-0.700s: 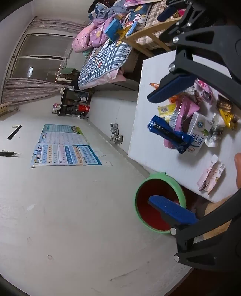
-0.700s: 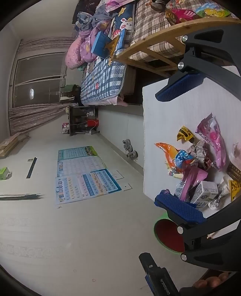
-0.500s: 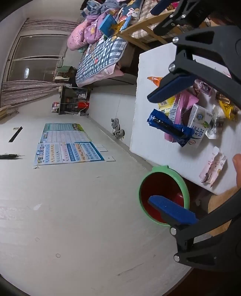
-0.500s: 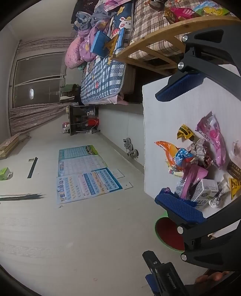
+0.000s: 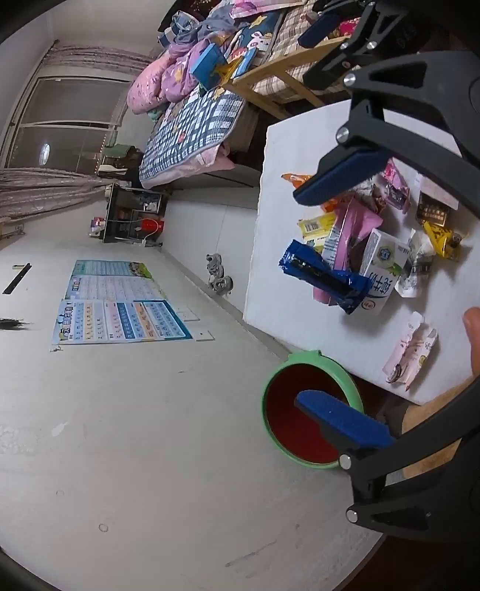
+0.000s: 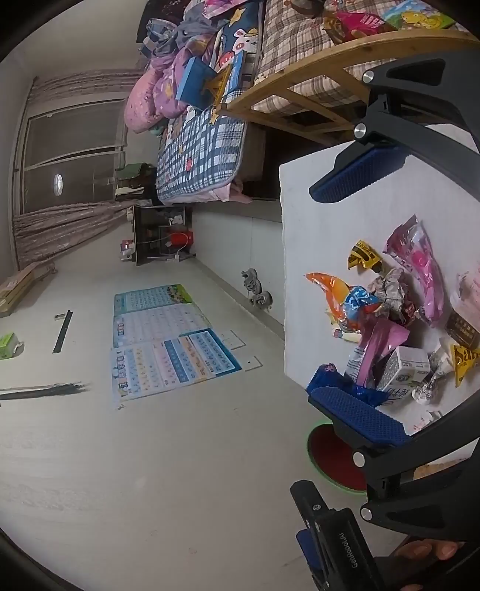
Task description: Collect trash
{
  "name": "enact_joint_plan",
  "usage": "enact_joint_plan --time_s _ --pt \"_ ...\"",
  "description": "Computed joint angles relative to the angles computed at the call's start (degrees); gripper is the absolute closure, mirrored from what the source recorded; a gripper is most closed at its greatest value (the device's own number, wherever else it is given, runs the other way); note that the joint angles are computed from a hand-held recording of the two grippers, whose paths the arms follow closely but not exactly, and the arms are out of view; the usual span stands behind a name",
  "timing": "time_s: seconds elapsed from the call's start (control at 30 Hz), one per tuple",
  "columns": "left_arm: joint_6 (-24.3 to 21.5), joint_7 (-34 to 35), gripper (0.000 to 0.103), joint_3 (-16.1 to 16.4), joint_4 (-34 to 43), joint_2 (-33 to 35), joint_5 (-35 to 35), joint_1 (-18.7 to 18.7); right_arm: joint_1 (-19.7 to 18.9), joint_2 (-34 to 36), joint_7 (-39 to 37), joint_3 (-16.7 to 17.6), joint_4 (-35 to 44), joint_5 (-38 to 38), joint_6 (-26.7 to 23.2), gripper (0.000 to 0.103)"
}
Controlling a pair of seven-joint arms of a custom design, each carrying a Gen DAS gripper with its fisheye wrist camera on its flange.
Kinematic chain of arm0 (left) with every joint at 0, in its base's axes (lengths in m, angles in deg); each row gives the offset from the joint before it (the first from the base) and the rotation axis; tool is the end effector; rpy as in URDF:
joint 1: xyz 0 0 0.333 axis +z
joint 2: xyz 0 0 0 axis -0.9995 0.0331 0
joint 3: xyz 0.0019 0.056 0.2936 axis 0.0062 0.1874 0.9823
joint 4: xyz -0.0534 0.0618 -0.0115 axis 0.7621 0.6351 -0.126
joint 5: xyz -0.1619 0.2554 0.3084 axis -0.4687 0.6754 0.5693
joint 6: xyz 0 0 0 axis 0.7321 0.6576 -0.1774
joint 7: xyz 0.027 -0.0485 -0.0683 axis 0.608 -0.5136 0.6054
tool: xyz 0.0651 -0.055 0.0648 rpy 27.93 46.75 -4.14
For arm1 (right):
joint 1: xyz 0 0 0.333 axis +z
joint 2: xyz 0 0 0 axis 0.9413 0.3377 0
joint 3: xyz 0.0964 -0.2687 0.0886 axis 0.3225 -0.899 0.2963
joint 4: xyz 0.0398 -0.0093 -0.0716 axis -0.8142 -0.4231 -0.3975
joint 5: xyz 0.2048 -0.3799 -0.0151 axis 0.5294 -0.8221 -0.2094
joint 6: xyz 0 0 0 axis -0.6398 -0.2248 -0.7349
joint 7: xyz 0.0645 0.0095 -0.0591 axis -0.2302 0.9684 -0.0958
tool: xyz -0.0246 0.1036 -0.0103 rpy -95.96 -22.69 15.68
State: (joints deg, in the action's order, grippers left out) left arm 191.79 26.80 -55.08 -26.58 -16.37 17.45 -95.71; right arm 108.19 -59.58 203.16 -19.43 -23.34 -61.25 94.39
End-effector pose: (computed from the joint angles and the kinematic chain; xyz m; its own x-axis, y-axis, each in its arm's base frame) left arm 0.5214 -0.1866 0.8762 0.0665 -0.9977 0.0126 -0.5739 -0.0486 -0.8175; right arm 0.5003 0.4127 0.8488 0.0562 -0.9853 -0.1612 -0.4823 0.1146 -0.8685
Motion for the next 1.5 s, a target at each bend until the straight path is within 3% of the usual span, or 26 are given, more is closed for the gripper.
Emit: enact_joint_plan --time_s 0.3,0.53,0.73,1.1,1.2,1.5 --pt "-0.5 0.6 0.005 -0.1 0.1 0.3 -0.2 -0.4 -1.1 -1.5 1.3 0.5 -2.8 0.7 0.4 0.007" --pt "-0.5 0.8 0.005 0.2 -0.3 0.3 -0.9 -0.5 -0.9 -0.3 0.3 0.5 -1.2 1.5 0.0 0.007" --pt "-0.1 3.5 0.005 0.8 -1.1 0.3 -5.4 -0.4 -0.8 0.9 -0.7 0.3 0.4 2.9 -0.8 0.007" --pt "0.4 3.4 0.005 1.0 -2.6 -0.1 -5.9 0.3 -1.0 0.9 -1.2 0.0 -0.2 4.8 -0.3 0.007" --pt "0.4 3.9 0.005 0.8 -3.0 -0.3 -5.6 0.4 -1.3 1.7 -2.2 0.3 0.8 6.5 -0.6 0.015" --pt "0.3 3.9 0.005 1.1 -2.8 -0.2 -8.0 0.6 -0.5 2.2 -2.4 -0.3 1.1 6.6 -0.7 0.015"
